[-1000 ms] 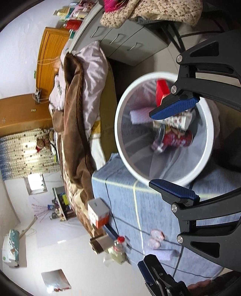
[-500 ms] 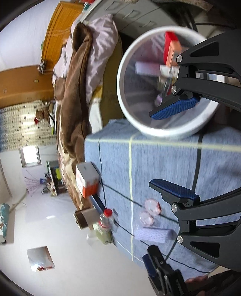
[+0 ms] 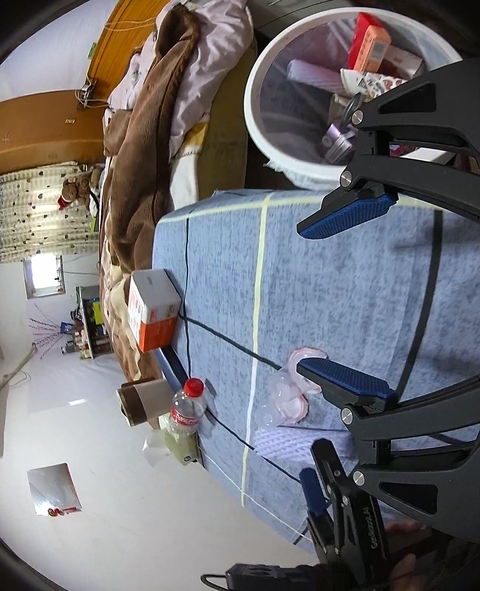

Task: Collect trash
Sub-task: 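Move both tools back to the table toward the foam net and plastic cups, then grasp the white foam net with the left tool while the right tool grasps a clear plastic cup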

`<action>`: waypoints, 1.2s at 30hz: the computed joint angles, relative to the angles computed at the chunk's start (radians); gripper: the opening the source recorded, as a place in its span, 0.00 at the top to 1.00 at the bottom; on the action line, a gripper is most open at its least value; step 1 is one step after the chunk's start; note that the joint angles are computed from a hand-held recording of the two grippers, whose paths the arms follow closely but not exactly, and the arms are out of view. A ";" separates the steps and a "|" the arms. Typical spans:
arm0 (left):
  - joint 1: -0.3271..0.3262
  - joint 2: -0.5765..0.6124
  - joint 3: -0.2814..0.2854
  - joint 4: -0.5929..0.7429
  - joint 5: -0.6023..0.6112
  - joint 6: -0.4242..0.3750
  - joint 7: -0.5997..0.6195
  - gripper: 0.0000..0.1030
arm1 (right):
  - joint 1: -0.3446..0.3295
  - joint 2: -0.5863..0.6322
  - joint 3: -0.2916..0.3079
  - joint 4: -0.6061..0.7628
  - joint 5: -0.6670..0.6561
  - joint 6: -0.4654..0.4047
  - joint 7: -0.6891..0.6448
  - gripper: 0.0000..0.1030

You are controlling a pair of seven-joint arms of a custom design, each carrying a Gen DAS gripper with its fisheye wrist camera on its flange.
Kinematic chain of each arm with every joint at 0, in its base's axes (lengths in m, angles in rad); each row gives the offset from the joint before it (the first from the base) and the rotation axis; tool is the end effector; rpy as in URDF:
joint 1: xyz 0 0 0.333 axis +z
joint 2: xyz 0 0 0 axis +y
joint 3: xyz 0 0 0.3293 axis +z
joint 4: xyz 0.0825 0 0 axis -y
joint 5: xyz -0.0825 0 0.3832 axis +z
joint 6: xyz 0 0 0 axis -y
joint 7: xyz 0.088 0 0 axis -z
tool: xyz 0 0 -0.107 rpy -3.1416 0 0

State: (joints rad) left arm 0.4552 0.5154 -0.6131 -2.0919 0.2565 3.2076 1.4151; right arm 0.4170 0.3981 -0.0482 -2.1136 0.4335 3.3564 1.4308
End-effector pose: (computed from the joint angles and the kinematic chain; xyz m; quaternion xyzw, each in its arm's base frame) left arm 0.6294 -0.0913 0.3106 -0.6267 0.6912 -0.3342 0.1335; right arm 0.6001 0.1855 0.3334 -0.6649 0.6282 -0.2214 0.3380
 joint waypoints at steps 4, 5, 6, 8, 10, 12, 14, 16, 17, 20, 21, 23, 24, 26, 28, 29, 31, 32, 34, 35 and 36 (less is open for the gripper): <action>-0.069 0.011 0.074 0.052 -0.027 -0.045 -0.023 0.29 | -0.047 0.009 0.049 0.017 -0.019 -0.011 0.004 0.34; -0.077 0.013 0.083 0.058 -0.034 -0.049 -0.019 0.29 | -0.049 0.014 0.051 0.025 -0.023 -0.017 0.005 0.34; -0.084 0.015 0.092 0.066 -0.041 -0.063 -0.014 0.29 | -0.047 0.020 0.049 0.034 -0.026 -0.024 0.006 0.34; -0.082 0.019 0.095 0.072 -0.058 -0.070 0.009 0.29 | -0.075 0.027 0.079 0.044 -0.044 -0.035 0.005 0.34; -0.107 0.010 0.130 0.073 -0.070 -0.071 0.012 0.29 | -0.116 0.036 0.124 0.054 -0.065 -0.046 0.001 0.34; -0.106 0.010 0.137 0.079 -0.081 -0.079 0.028 0.29 | -0.132 0.048 0.145 0.069 -0.080 -0.066 -0.003 0.34; -0.113 0.007 0.150 0.083 -0.089 -0.085 0.042 0.29 | -0.141 0.057 0.157 0.082 -0.093 -0.087 -0.009 0.34; -0.119 0.004 0.164 0.085 -0.100 -0.088 0.053 0.29 | -0.145 0.065 0.165 0.094 -0.104 -0.104 -0.018 0.34; -0.118 0.004 0.166 0.088 -0.105 -0.091 0.060 0.29 | -0.144 0.069 0.165 0.103 -0.108 -0.116 -0.022 0.34; -0.137 -0.001 0.197 0.093 -0.119 -0.099 0.063 0.29 | -0.134 0.084 0.159 0.135 -0.121 -0.161 -0.036 0.34; -0.134 0.000 0.197 0.096 -0.126 -0.102 0.068 0.32 | -0.131 0.085 0.157 0.139 -0.123 -0.169 -0.039 0.34; -0.111 0.002 0.178 0.096 -0.144 -0.102 0.082 0.34 | -0.115 0.095 0.141 0.158 -0.128 -0.192 -0.040 0.34; -0.109 0.003 0.178 0.098 -0.150 -0.103 0.087 0.35 | -0.100 0.100 0.126 0.168 -0.132 -0.203 -0.036 0.34; -0.107 0.006 0.179 0.103 -0.160 -0.106 0.093 0.37 | -0.086 0.111 0.111 0.187 -0.137 -0.222 -0.030 0.34; -0.099 0.013 0.172 0.111 -0.173 -0.107 0.098 0.38 | -0.060 0.119 0.083 0.198 -0.148 -0.228 -0.018 0.34; -0.098 0.018 0.172 0.118 -0.179 -0.108 0.099 0.39 | -0.046 0.123 0.066 0.205 -0.154 -0.234 -0.009 0.34; -0.077 0.029 0.150 0.129 -0.192 -0.113 0.111 0.39 | -0.035 0.130 0.053 0.218 -0.161 -0.251 0.008 0.34; -0.072 0.034 0.144 0.137 -0.200 -0.119 0.113 0.39 | -0.048 0.135 0.067 0.225 -0.159 -0.256 0.006 0.34; -0.065 0.044 0.135 0.153 -0.220 -0.126 0.112 0.39 | -0.045 0.143 0.062 0.238 -0.164 -0.272 0.016 0.34; -0.068 0.050 0.138 0.163 -0.231 -0.129 0.105 0.39 | -0.037 0.146 0.053 0.241 -0.169 -0.275 0.024 0.34; -0.074 0.053 0.145 0.170 -0.240 -0.129 0.096 0.39 | -0.037 0.146 0.052 0.241 -0.172 -0.274 0.028 0.34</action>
